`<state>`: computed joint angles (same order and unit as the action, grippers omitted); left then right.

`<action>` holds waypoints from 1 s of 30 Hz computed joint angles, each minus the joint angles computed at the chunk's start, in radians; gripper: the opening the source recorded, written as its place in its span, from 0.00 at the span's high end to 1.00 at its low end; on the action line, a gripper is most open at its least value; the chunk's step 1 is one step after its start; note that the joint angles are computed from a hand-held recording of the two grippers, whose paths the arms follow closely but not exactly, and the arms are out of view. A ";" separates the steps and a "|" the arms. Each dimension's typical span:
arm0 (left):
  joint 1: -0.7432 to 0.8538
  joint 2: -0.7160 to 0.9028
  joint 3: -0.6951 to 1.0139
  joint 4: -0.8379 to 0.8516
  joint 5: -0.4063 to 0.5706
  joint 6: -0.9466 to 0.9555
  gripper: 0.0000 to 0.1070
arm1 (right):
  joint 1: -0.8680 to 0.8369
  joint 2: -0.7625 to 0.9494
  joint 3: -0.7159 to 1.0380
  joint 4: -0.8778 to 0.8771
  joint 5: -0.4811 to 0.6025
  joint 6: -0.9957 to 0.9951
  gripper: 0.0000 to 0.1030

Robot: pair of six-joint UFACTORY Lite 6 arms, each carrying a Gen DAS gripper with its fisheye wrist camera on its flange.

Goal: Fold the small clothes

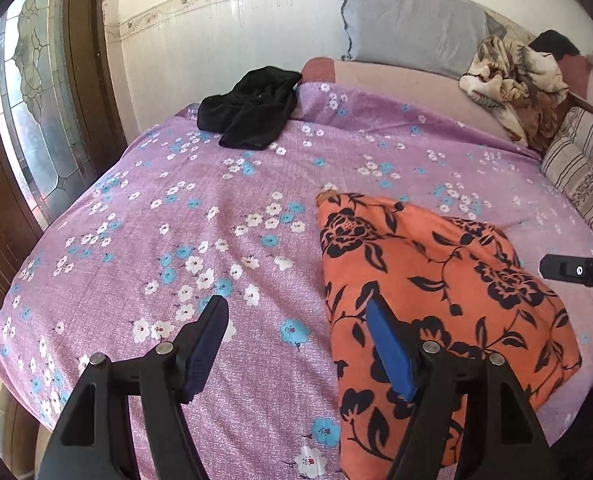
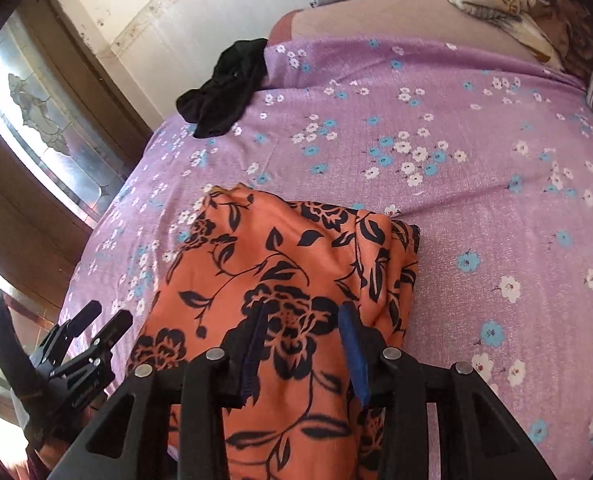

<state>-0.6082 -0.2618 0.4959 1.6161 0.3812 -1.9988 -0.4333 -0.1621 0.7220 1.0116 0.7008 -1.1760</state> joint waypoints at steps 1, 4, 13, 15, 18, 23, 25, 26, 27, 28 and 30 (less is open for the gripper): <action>-0.012 -0.013 -0.007 0.006 -0.006 0.002 0.31 | -0.013 -0.054 -0.038 0.004 0.025 -0.021 0.61; -0.053 0.021 0.003 -0.043 -0.044 0.057 0.29 | -0.062 -0.185 -0.143 -0.014 0.081 -0.054 0.61; -0.111 0.168 0.045 -0.052 -0.027 0.017 0.28 | -0.198 0.026 -0.189 0.083 0.126 -0.205 0.61; -0.146 0.119 0.027 -0.067 0.030 0.022 0.28 | -0.238 0.000 -0.175 0.070 0.168 -0.201 0.61; -0.199 0.049 0.019 -0.141 0.130 0.076 0.28 | -0.289 -0.100 -0.173 0.035 0.211 -0.187 0.61; -0.216 -0.054 0.046 -0.361 0.196 0.237 0.21 | -0.351 -0.221 -0.140 -0.016 0.277 -0.132 0.56; -0.240 -0.096 0.053 -0.420 0.245 0.282 0.21 | -0.355 -0.273 -0.132 -0.029 0.285 -0.108 0.45; -0.258 -0.114 0.058 -0.440 0.275 0.300 0.20 | -0.358 -0.298 -0.127 -0.033 0.296 -0.100 0.45; -0.281 -0.127 0.067 -0.460 0.315 0.317 0.19 | -0.361 -0.320 -0.120 -0.039 0.309 -0.094 0.45; -0.304 -0.135 0.078 -0.477 0.358 0.332 0.18 | -0.358 -0.344 -0.111 -0.049 0.316 -0.078 0.45; -0.342 -0.159 0.104 -0.509 0.426 0.371 0.18 | -0.350 -0.396 -0.101 -0.062 0.324 -0.045 0.45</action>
